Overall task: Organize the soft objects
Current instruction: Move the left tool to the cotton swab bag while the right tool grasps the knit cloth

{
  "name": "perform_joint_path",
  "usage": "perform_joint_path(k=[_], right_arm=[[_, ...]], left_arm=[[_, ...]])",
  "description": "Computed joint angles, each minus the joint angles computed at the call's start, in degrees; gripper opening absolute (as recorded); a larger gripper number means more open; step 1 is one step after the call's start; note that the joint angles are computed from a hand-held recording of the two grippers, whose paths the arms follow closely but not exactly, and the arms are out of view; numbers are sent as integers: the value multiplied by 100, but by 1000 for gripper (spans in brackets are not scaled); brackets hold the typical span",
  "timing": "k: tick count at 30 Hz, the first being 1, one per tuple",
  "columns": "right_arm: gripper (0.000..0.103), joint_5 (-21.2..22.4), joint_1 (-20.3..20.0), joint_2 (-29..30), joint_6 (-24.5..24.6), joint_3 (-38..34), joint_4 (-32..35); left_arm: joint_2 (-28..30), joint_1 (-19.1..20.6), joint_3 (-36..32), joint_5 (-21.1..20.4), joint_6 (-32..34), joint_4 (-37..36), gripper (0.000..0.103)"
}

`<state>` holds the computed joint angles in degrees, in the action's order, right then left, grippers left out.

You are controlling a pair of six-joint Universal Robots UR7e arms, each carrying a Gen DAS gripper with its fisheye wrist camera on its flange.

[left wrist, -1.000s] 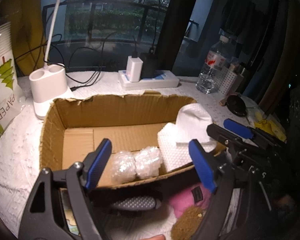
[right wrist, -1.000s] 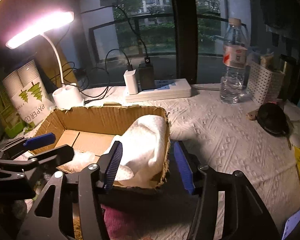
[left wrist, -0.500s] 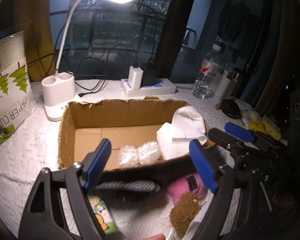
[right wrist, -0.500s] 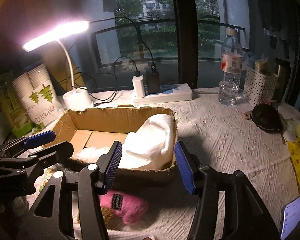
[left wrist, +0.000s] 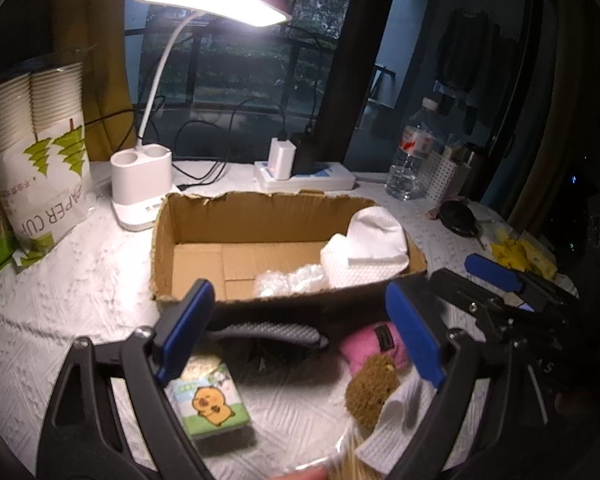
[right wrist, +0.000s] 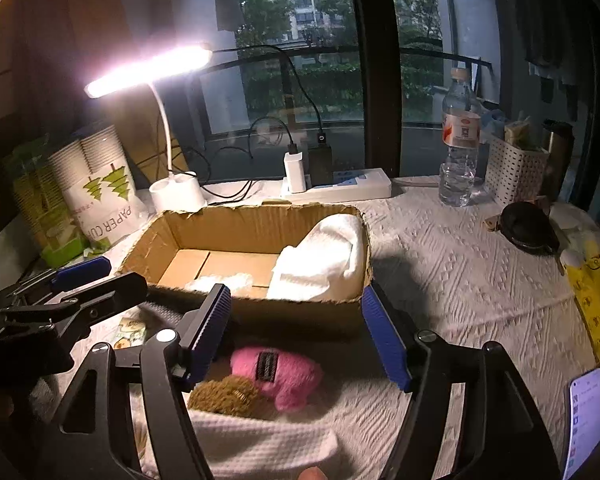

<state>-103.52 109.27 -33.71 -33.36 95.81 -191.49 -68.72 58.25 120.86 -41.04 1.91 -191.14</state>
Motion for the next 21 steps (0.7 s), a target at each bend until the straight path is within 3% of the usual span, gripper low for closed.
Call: perform_joint_path(k=[21], right_arm=[[81, 194, -113, -283, 36, 780, -367]], left_arm=[[-227, -294, 806, 279, -329, -357, 89]])
